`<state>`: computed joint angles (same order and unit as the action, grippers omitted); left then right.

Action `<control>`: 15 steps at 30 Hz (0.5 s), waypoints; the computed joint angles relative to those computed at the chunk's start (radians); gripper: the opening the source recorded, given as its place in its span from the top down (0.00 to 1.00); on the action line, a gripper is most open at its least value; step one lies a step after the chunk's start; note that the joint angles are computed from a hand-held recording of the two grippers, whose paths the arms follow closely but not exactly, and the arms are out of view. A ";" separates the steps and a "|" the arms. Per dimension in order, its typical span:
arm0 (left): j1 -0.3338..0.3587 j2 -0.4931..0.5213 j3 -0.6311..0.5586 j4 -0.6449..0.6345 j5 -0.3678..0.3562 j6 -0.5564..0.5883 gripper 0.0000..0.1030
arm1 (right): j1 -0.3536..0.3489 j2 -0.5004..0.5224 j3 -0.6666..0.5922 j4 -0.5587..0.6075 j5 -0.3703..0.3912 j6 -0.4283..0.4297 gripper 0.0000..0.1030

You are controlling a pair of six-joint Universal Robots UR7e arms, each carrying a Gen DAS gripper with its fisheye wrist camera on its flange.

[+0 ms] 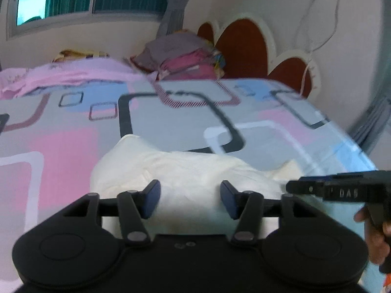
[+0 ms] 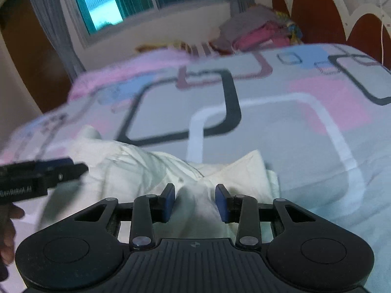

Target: Fold large clothes

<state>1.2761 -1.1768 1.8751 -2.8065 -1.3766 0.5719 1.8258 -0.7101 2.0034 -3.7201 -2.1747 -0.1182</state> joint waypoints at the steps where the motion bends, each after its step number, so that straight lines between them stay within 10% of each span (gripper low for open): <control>1: -0.004 -0.032 0.033 -0.017 0.000 -0.006 0.28 | 0.008 -0.016 0.029 -0.029 0.001 0.005 0.65; 15: -0.046 -0.192 0.314 -0.111 0.083 -0.011 0.43 | 0.047 -0.001 0.239 -0.120 0.020 0.103 0.65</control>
<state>1.2301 -1.3683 2.1895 -2.9180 -1.2941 0.5611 1.8729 -0.7110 2.2421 -3.8402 -2.1543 -0.0149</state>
